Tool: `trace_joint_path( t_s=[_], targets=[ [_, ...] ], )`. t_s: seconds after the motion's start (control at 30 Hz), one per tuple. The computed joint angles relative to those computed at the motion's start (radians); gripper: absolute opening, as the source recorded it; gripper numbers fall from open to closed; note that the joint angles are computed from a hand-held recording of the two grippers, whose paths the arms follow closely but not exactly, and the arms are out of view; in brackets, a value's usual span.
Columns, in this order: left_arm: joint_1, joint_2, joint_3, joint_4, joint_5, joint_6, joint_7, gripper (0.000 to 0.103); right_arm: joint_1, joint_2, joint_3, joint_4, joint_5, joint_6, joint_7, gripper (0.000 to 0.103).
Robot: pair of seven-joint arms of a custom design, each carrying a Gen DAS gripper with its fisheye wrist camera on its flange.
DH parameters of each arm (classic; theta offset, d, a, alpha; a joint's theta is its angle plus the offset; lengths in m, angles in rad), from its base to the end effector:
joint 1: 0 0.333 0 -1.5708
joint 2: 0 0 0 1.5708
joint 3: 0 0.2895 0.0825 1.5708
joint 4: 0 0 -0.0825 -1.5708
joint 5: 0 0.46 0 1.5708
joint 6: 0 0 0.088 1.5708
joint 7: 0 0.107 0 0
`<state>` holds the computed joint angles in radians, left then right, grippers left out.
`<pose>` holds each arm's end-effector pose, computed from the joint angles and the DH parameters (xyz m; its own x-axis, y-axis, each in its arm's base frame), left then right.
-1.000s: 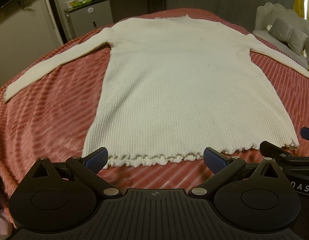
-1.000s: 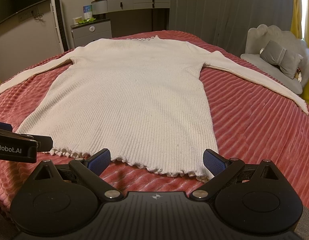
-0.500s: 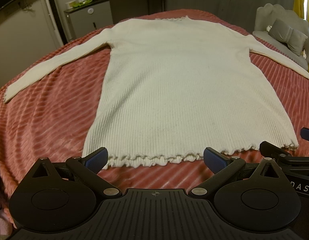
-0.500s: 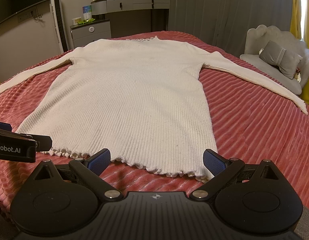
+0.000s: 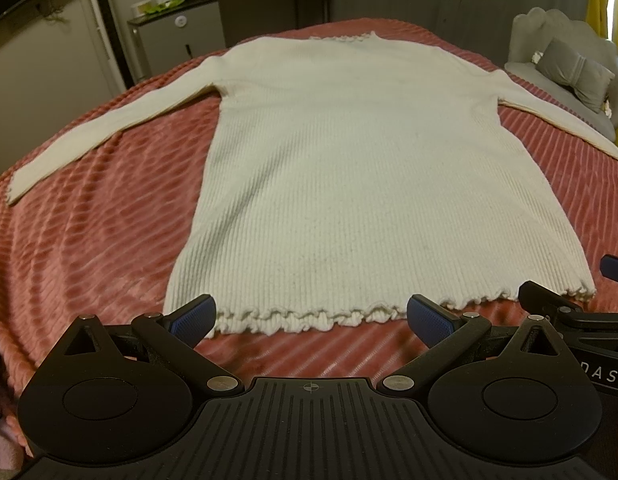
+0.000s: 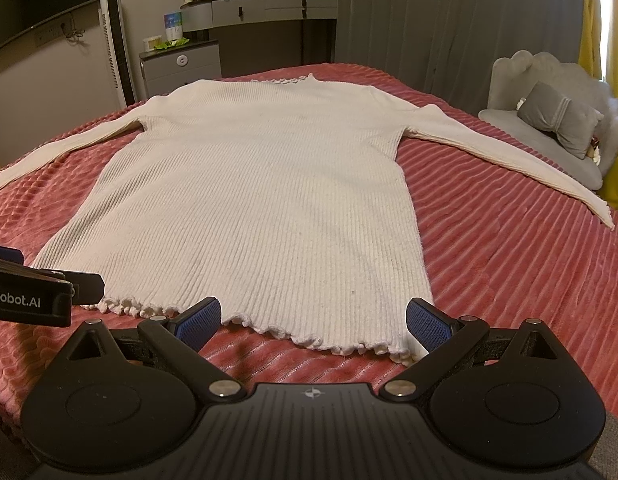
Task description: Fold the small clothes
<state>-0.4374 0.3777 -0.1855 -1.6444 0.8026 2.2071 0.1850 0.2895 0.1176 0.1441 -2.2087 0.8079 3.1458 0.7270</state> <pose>0.6250 -0.4043 0.3682 0.3645 -0.9295 -0.0563 -0.7564 -0.2603 -0.6001 0.5959 0.2049 0.3265 0.4393 -0.8982 0.0115 -0.6095 -0.3075 -0.7307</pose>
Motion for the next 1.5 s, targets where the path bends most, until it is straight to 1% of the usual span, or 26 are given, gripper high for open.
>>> trace_joint_path(
  t_s=[0.57,0.67,0.9,1.0,1.07,1.13,1.17,1.2,1.3,1.4,1.43,1.47,1.5],
  targets=[
    [-0.002,0.0,0.001,0.0,0.003,0.0,-0.003,0.103,0.007,-0.007,-0.012,-0.005,-0.034,-0.003,0.033,0.099],
    [-0.002,0.0,0.001,0.0,0.005,-0.001,-0.004,0.103,-0.008,-0.006,0.009,0.0,0.012,0.0,-0.017,0.099],
    [-0.004,-0.006,0.002,-0.007,0.013,0.002,-0.012,0.103,-0.006,-0.012,0.012,0.0,0.056,-0.012,-0.051,0.099],
    [-0.006,-0.007,0.002,-0.007,0.018,-0.003,-0.019,0.103,0.003,-0.02,-0.002,-0.004,0.043,-0.03,-0.031,0.099],
    [-0.006,-0.007,0.002,-0.008,0.02,-0.004,-0.024,0.103,0.0,-0.02,0.002,-0.002,0.067,-0.033,-0.045,0.099],
    [-0.007,-0.007,0.001,-0.007,0.023,-0.007,-0.026,0.103,0.015,-0.021,-0.021,-0.005,0.009,-0.043,0.016,0.099],
    [-0.007,-0.007,0.001,-0.008,0.024,-0.008,-0.027,0.103,0.012,-0.02,-0.017,-0.004,0.018,-0.042,0.012,0.099],
    [-0.008,-0.007,0.001,-0.007,0.025,-0.009,-0.027,0.103,0.017,-0.022,-0.029,-0.005,-0.012,-0.057,0.047,0.099],
    [-0.009,-0.008,0.001,-0.008,0.027,-0.018,-0.031,0.103,0.011,-0.023,-0.027,0.0,-0.006,-0.083,0.057,0.099],
    [-0.012,-0.015,0.002,-0.016,0.041,-0.016,-0.048,0.103,0.004,-0.021,-0.018,0.003,0.022,-0.085,0.021,0.099],
    [-0.014,-0.017,0.003,-0.017,0.047,-0.018,-0.053,0.103,-0.003,-0.021,-0.007,0.007,0.062,-0.087,-0.022,0.099],
    [-0.014,-0.017,0.003,-0.017,0.052,-0.02,-0.056,0.103,-0.015,-0.019,0.01,0.015,0.136,-0.087,-0.097,0.099],
    [-0.015,-0.016,0.003,-0.016,0.055,-0.022,-0.058,0.103,-0.014,-0.021,0.009,0.018,0.156,-0.097,-0.117,0.099]
  ],
)
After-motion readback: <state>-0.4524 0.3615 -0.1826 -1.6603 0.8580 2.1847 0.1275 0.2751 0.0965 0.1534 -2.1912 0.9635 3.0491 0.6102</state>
